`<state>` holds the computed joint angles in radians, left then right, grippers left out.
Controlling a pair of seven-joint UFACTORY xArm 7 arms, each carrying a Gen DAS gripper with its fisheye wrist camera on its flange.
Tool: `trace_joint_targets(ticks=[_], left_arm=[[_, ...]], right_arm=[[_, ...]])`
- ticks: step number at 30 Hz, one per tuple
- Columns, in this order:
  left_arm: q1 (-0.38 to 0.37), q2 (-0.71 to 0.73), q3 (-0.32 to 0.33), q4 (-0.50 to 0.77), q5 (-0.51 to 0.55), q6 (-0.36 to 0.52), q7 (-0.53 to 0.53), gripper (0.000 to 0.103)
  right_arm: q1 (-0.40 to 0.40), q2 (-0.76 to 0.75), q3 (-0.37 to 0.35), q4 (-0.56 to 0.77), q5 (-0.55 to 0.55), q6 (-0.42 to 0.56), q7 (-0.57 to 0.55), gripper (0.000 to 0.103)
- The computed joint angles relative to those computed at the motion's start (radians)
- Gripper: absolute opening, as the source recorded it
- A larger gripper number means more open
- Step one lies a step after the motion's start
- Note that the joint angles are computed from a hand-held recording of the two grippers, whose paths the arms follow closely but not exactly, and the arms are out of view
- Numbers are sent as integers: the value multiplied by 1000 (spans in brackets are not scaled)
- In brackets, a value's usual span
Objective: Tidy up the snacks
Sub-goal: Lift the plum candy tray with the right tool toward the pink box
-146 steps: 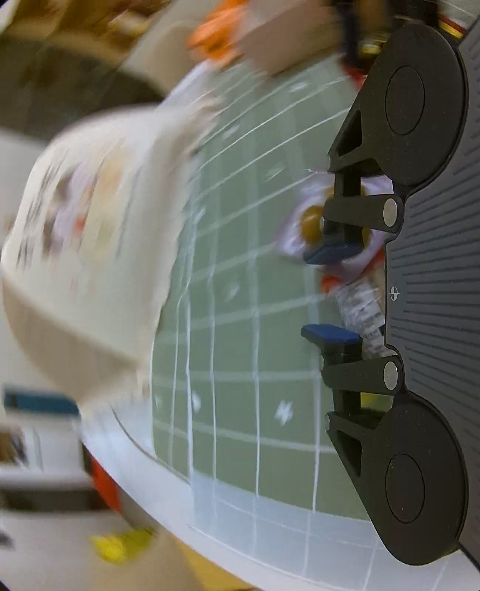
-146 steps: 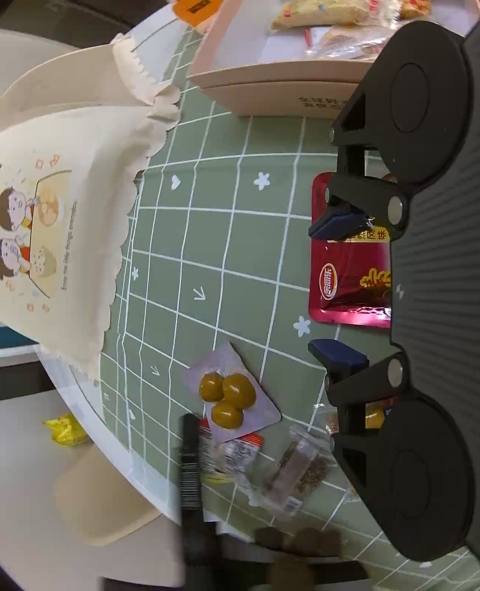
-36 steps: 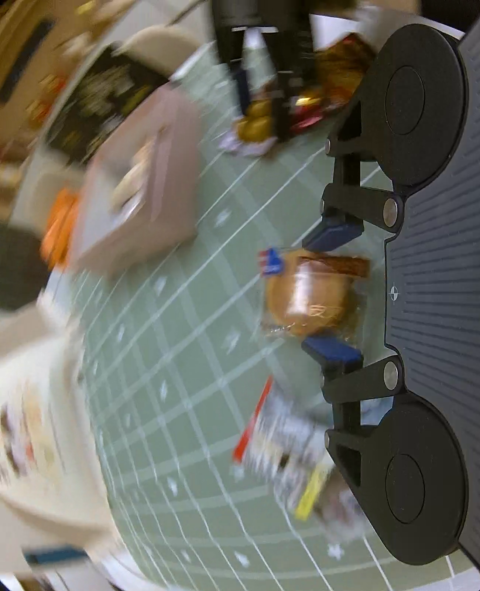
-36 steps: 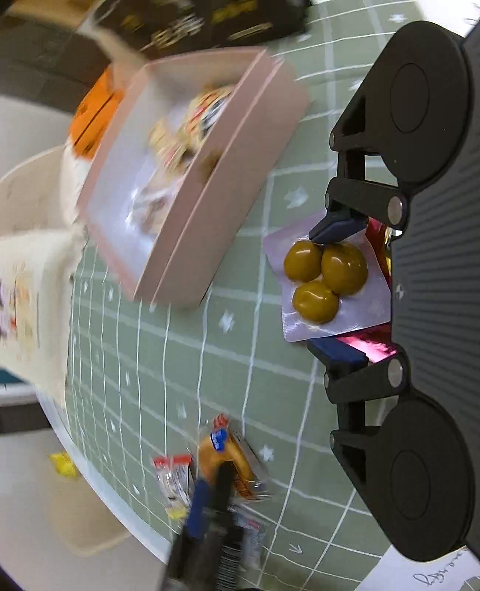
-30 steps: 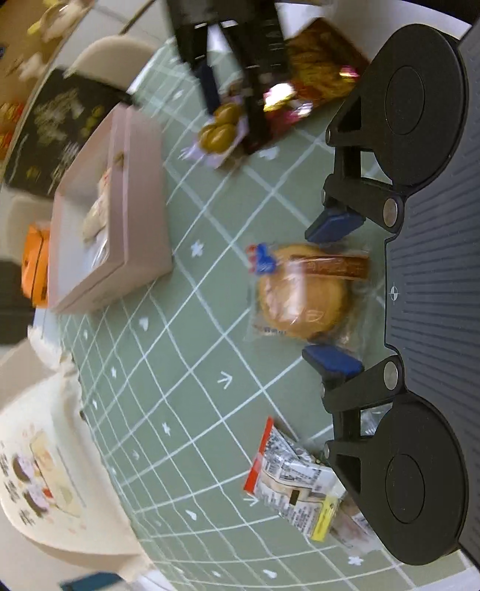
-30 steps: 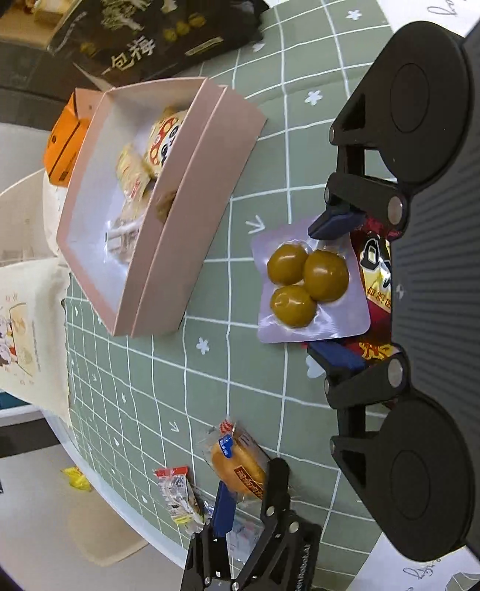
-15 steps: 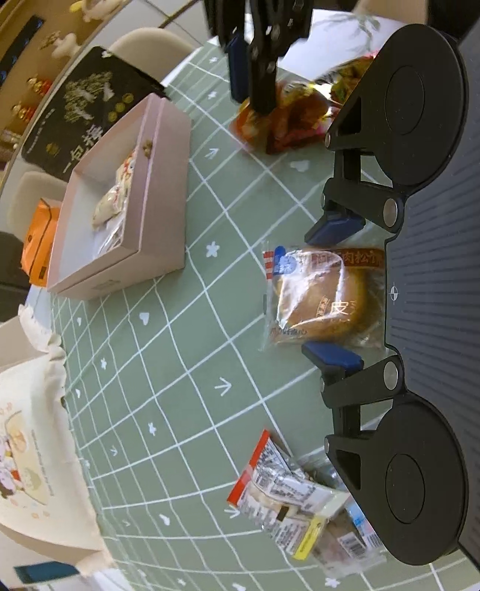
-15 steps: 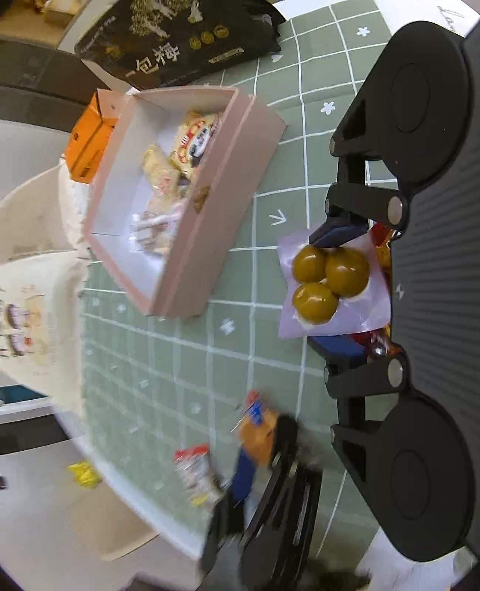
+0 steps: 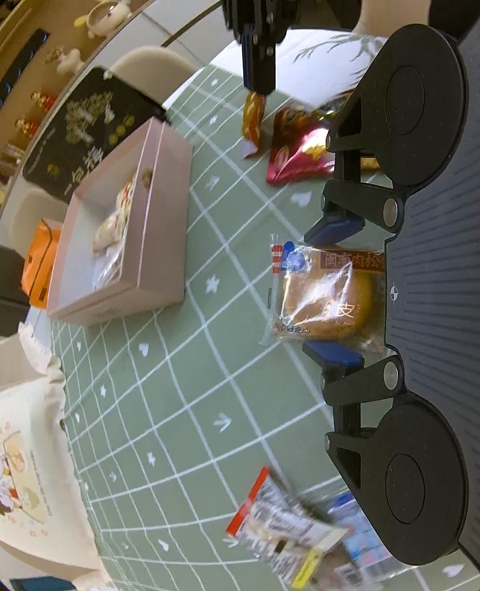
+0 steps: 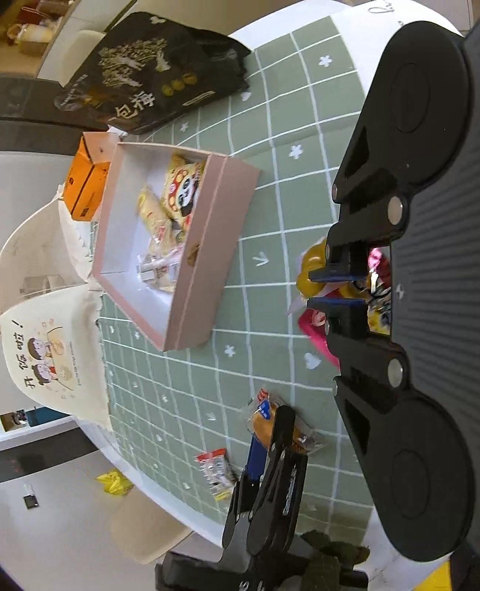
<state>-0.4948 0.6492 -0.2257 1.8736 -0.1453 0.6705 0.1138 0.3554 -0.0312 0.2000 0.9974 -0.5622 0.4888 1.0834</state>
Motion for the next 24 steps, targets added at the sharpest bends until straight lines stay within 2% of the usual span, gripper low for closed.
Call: trace_joint_targets(ticks=[3, 4, 5, 7, 9, 13, 15, 17, 18, 19, 21, 24], left_arm=[[-4, -23, -8, -36, 1, -9, 15, 61], [-10, -26, -5, -39, 6, -4, 10, 62], [-17, -29, 1, -43, 14, -8, 4, 62], [-26, -26, 8, -39, 26, -8, -8, 62], [-27, -22, 9, -33, 27, -6, -19, 62], [-33, -15, 11, -26, 35, -15, -32, 62], [-36, -13, 14, -25, 41, -19, -41, 62], [-37, -12, 14, -23, 43, -18, -47, 62], [-36, -12, 13, -24, 43, -18, -49, 62], [-34, -13, 12, -26, 41, -21, -49, 62], [-34, -16, 12, -33, 42, -29, -54, 62], [-38, -18, 15, -39, 51, -38, -59, 62]], right_arm=[[4, -4, -3, -29, 73, -19, -89, 12], [5, -5, -4, -37, 101, -24, -114, 24], [6, -10, -4, -50, 123, -32, -130, 47], [-3, -28, 0, -75, 87, -51, -87, 73], [-19, -41, 10, -85, -1, -49, -6, 74], [-46, -20, 1, -69, -42, -38, 54, 74], [-53, 18, -15, -52, -4, -52, 59, 74], [-49, 73, -28, -21, 73, -44, 18, 81], [-59, 99, -19, -5, 66, -32, 32, 82], [-26, 107, -48, 2, 18, -32, 64, 82], [-4, 119, -54, 25, -14, -1, 56, 56], [15, 120, -61, 45, -31, 29, 42, 53]])
